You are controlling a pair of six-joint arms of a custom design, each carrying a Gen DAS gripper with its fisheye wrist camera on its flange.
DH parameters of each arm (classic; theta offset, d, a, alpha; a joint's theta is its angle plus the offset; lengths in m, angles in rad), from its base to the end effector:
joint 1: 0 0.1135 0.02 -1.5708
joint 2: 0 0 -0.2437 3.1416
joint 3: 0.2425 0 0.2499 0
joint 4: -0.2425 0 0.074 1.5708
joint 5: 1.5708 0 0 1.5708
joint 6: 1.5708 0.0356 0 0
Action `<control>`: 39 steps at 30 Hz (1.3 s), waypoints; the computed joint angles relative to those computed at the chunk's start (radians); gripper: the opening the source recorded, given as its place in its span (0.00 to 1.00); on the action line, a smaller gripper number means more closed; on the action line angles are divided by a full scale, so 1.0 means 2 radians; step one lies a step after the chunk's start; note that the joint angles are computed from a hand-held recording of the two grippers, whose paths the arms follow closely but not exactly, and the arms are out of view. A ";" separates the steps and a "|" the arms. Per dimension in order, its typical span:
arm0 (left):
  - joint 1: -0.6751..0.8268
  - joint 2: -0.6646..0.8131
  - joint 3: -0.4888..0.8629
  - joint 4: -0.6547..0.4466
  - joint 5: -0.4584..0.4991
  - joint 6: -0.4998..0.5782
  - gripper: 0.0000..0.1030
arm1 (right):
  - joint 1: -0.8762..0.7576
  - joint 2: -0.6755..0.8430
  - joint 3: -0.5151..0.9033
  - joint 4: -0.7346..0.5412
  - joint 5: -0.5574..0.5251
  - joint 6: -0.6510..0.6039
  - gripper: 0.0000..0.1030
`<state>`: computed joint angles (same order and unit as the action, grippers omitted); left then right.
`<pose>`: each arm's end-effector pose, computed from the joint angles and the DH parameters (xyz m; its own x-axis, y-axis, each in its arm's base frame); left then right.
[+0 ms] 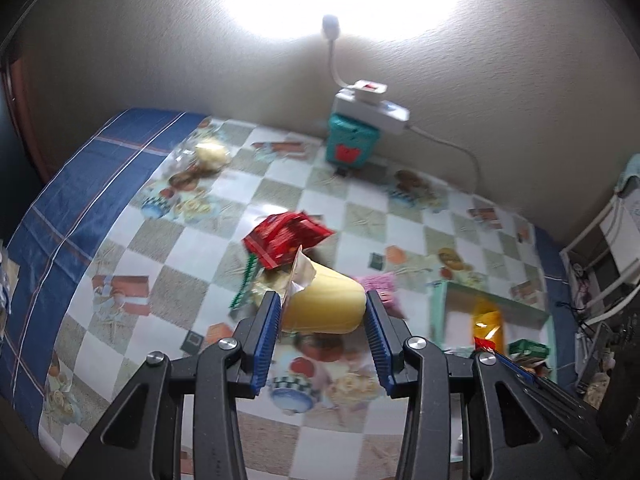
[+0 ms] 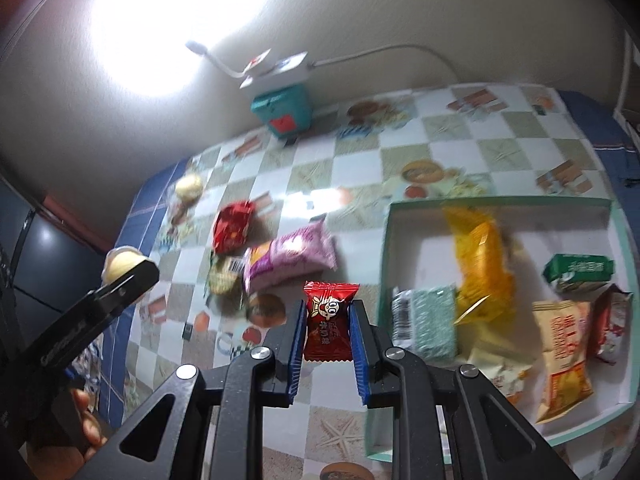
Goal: Organize snacks
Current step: 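Carry the red candy over the tray with the right gripper while the left gripper carries the yellow cup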
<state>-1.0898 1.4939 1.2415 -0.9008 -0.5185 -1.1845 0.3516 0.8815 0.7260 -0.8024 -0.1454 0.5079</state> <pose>0.1515 -0.2522 0.2581 -0.7865 -0.2320 -0.5724 -0.1367 0.9692 -0.2050 0.1642 0.0657 0.2339 -0.8748 0.1917 -0.4450 0.0074 0.9236 0.3833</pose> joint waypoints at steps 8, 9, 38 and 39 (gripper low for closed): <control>-0.021 0.051 0.089 -0.012 -0.016 0.012 0.43 | -0.121 -0.032 -0.006 -0.025 -0.042 -0.048 0.23; -0.022 0.060 0.101 -0.012 -0.015 0.016 0.43 | -0.141 -0.034 -0.007 -0.029 -0.050 -0.056 0.23; -0.016 0.343 0.377 0.017 0.050 0.130 0.43 | -0.566 0.078 0.026 -0.009 -0.148 -0.257 0.23; -0.013 0.347 0.376 0.021 0.054 0.130 0.43 | -0.559 0.083 0.025 -0.001 -0.144 -0.253 0.23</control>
